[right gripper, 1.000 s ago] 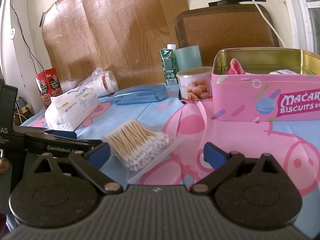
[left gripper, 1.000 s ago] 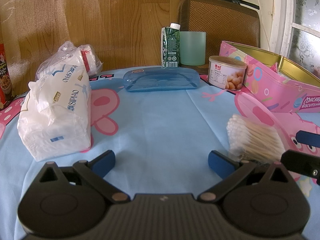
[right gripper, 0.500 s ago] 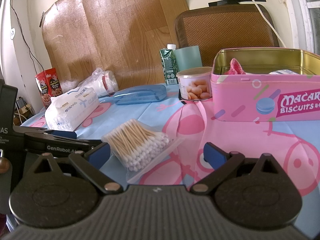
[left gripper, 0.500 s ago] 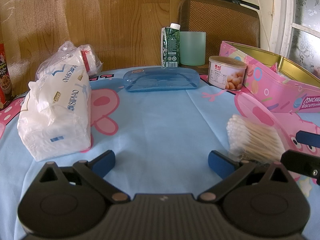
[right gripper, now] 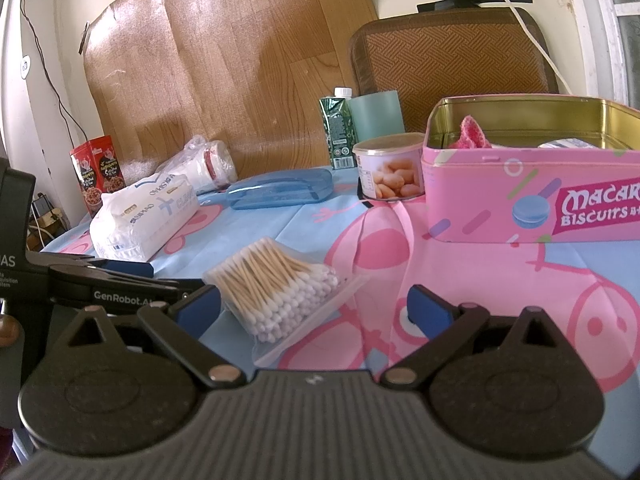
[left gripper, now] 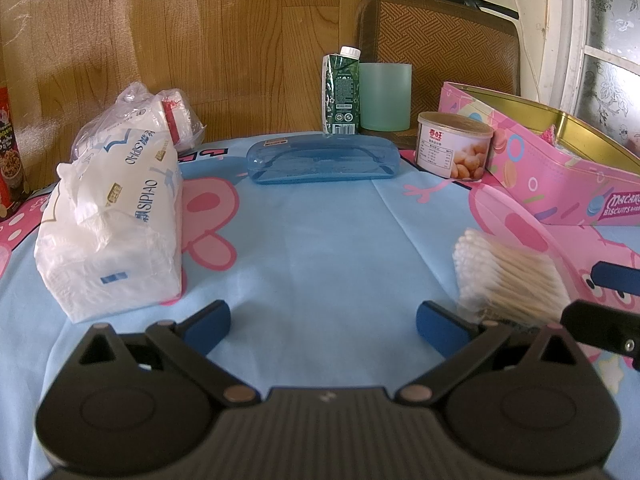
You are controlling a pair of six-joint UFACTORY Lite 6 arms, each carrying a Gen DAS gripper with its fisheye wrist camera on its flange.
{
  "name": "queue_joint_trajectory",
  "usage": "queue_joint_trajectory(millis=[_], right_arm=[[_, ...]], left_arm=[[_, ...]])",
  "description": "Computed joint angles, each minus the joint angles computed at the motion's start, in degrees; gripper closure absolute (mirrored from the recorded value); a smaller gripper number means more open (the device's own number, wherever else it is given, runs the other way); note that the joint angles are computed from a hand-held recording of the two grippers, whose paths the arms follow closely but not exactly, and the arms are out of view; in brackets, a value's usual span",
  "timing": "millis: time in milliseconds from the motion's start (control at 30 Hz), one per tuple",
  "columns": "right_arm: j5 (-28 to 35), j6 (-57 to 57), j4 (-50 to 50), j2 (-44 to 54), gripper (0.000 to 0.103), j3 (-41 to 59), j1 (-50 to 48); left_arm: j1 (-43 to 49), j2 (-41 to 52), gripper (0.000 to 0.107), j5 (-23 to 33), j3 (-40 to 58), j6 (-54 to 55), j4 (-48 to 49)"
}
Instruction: Organize soft objects
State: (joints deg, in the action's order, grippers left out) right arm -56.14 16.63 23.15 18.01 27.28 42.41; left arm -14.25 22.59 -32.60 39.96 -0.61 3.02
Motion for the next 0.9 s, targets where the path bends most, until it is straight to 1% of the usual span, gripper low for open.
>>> queue_joint_trajectory(millis=[67,200,267,467,767,833,900], right_arm=[[-0.1,0.2,-0.4,0.1,0.002,-0.1,0.0],[0.3,0.5,-1.8,-0.1,0.002,-0.3,-0.7],[0.5,0.5,-2.0,-0.1,0.002,-0.2,-0.8],[-0.1,0.4,-2.2,-0.3,0.002,-0.7,-1.1],[1.0,-2.0,-1.0,-0.2,0.002,0.1,-0.9],[0.5,-1.9,-1.0,-0.2,0.002,-0.2,-0.9],[-1.5,-1.9,-0.9,0.0,0.002,-0.9,-0.6]], left_arm=[[0.6,-0.1,0.004,-0.5,-0.2,-1.8,1.6],[4.3,-0.7,0.004,-2.4,-1.0,-10.8,10.7],[5.5,-0.7,0.004,-2.9,-1.0,-13.4,13.7],[5.6,-0.7,0.004,-2.6,-0.7,-13.7,14.7],[5.7,-0.6,0.004,-3.1,-0.9,-14.2,15.8],[5.2,-0.7,0.004,-2.9,-0.9,-13.1,14.8],[4.6,-0.7,0.004,-2.6,-0.9,-12.0,13.5]])
